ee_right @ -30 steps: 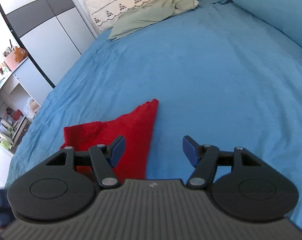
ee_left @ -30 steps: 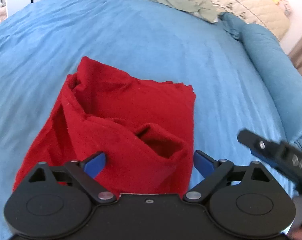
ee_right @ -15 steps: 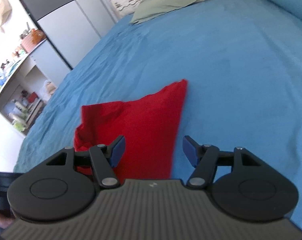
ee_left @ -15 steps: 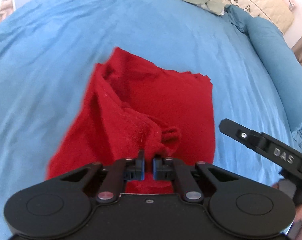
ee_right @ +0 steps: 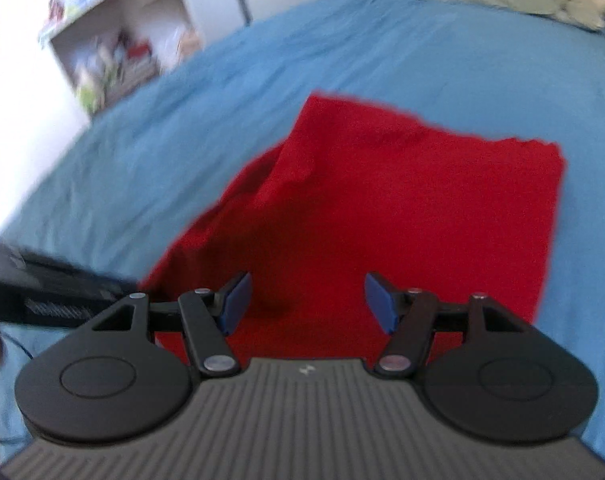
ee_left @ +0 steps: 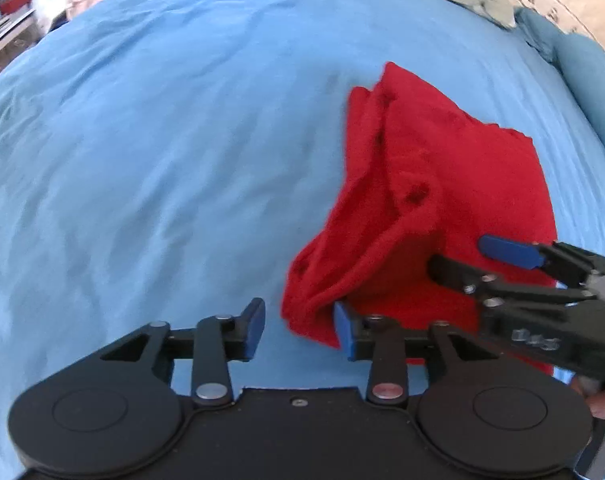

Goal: Fold small clothes

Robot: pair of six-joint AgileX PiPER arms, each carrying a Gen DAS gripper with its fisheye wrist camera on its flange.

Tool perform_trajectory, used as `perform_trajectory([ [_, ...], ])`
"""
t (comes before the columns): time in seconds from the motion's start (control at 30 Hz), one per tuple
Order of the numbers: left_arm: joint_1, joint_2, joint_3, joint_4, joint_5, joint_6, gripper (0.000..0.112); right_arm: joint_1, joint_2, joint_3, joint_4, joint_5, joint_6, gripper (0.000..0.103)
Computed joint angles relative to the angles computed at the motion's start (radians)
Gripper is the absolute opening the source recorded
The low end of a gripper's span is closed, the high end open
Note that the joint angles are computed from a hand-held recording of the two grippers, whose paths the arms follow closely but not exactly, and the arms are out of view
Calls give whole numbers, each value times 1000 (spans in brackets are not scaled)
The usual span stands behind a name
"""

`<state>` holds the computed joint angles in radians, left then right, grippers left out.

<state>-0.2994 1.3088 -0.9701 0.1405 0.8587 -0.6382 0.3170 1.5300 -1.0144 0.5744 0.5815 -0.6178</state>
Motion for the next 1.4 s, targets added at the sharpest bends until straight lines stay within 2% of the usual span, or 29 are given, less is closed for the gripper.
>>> perform_trajectory([
  [0.07,-16,-36,-5,6,32,-16,42,8,-4,-23,-33,16,32,76],
  [0.2,-70,-67,-60,-25,33,33,45,-70,31,-107,76,77,-36,77],
  [0.27,-94,-49,-92,-77,-4,90,53,-93,111,-210,82,136,-64,75],
  [0.33,-100,-32,-92,-162,-78,175,53,-127,226,-361,107,270,-84,61],
  [0.4,-112,8,-96,-221,-158,249,53,-165,308,-477,134,367,-69,56],
  [0.53,-91,92,-85,-276,-288,304,53,-212,348,-565,148,404,-53,56],
  [0.63,-68,139,-77,-220,-323,227,53,-220,373,-607,147,427,-38,56],
  [0.67,-48,163,-81,-196,-308,199,51,-218,378,-614,138,427,-42,56],
  [0.7,-22,192,-92,-211,-287,211,39,-211,383,-618,131,428,-48,56],
  [0.73,0,213,-93,-226,-266,216,12,-206,390,-626,127,431,-49,56],
  [0.77,19,216,-76,-222,-268,200,6,-200,393,-627,123,429,-48,56],
  [0.8,38,203,-51,-257,-291,215,6,-198,398,-627,123,429,-53,56],
  [0.87,78,183,-51,-358,-264,261,5,-189,400,-625,129,429,-55,56],
  [0.9,78,165,-49,-363,-262,257,10,-181,402,-627,142,425,-61,56],
  [0.93,66,140,-46,-346,-260,237,33,-174,409,-635,152,424,-63,56],
  [0.97,43,113,-41,-316,-261,212,50,-163,420,-650,158,421,-56,56],
  [1.0,10,88,-35,-249,-264,152,78,-150,439,-677,160,421,-45,56],
  [1.03,-26,73,-25,-169,-270,76,88,-137,458,-702,154,418,-32,56],
  [1.07,-59,60,-23,-92,-261,19,89,-124,478,-729,139,414,-13,56],
  [1.13,-79,63,-11,-42,-240,-1,89,-86,535,-799,70,395,60,55],
  [1.2,-46,74,29,-113,-228,65,89,-65,581,-844,4,365,114,52],
  [1.27,-23,54,95,-157,-274,117,86,-61,609,-866,-23,336,152,51],
  [1.3,-31,43,107,-139,-282,119,86,-62,625,-886,-39,334,183,51],
  [1.4,-67,52,79,-72,-240,86,86,-72,657,-928,-32,349,214,49],
])
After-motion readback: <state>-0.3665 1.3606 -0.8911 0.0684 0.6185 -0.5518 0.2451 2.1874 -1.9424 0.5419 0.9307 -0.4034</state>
